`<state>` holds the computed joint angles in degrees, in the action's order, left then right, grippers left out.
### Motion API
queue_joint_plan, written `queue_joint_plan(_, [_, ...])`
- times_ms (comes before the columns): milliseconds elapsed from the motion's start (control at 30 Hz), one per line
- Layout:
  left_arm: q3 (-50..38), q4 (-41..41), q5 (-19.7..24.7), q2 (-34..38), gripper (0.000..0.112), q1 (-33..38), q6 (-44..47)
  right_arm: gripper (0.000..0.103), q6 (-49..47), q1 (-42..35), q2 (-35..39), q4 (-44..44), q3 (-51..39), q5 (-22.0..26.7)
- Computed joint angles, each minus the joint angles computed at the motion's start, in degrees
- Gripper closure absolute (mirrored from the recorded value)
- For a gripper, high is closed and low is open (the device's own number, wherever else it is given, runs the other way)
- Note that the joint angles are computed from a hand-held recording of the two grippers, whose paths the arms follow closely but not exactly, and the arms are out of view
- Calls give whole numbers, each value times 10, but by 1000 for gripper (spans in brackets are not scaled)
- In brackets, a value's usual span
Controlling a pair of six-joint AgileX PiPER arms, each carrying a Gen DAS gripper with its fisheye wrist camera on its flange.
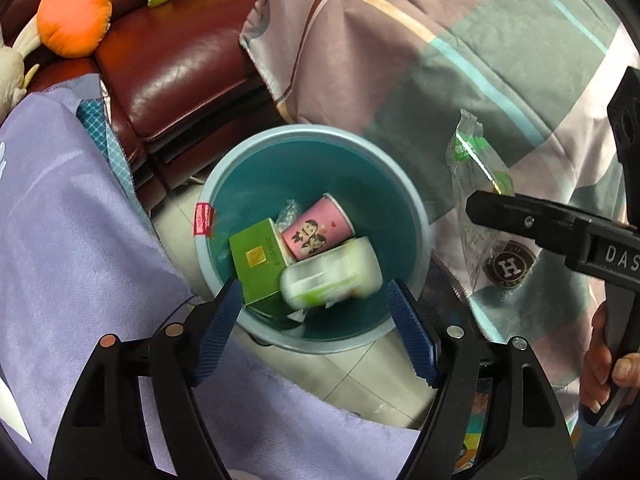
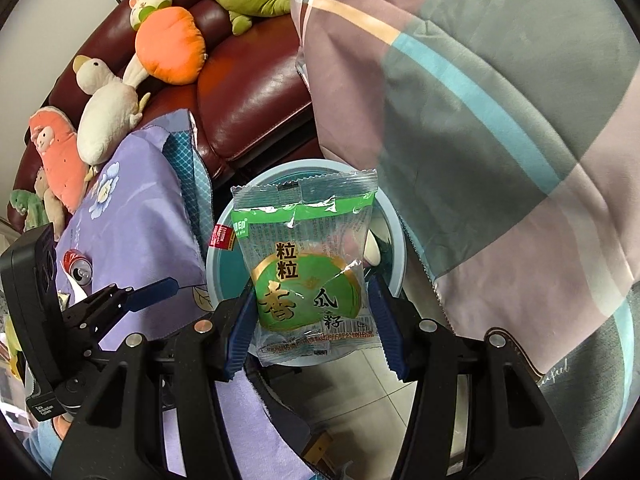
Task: Collect trash
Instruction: 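Carry the pill bottle and mooncake packet over the teal bucket and open both tools, then move both tools back over the table toward the white napkin and red can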
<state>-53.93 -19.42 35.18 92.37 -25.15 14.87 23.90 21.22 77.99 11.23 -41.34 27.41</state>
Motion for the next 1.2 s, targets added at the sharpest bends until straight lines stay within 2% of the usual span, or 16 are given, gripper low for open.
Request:
queue_joint_plan(233, [29,8,-4,-16,33,25,2,51,-15,6,24,12,-11,-6])
queue_joint_plan(300, [36,2,-4,-25,24,34,8,51,-7,14,33,5,-17,-5])
queue_joint_plan(367, [45,-4,-7,-35,22,45,14,47,4,23,43,-5,-25,-4])
queue_joint_plan(433, [49,-14,-3,-42,22,55,26,38,13,30,50,-12,-31,-4])
queue_joint_plan(733, [77,-52,14,-77,22,108,76,25,79,66,67,-54,-59,16])
queue_joint_plan(1033, [108,-83,46,-134,22,190,140,25,161,124,71,-109,-95,55])
queue_joint_plan(1200, [122,-102,81,-171,22,273,195,22,208,174,84,-143,-128,74])
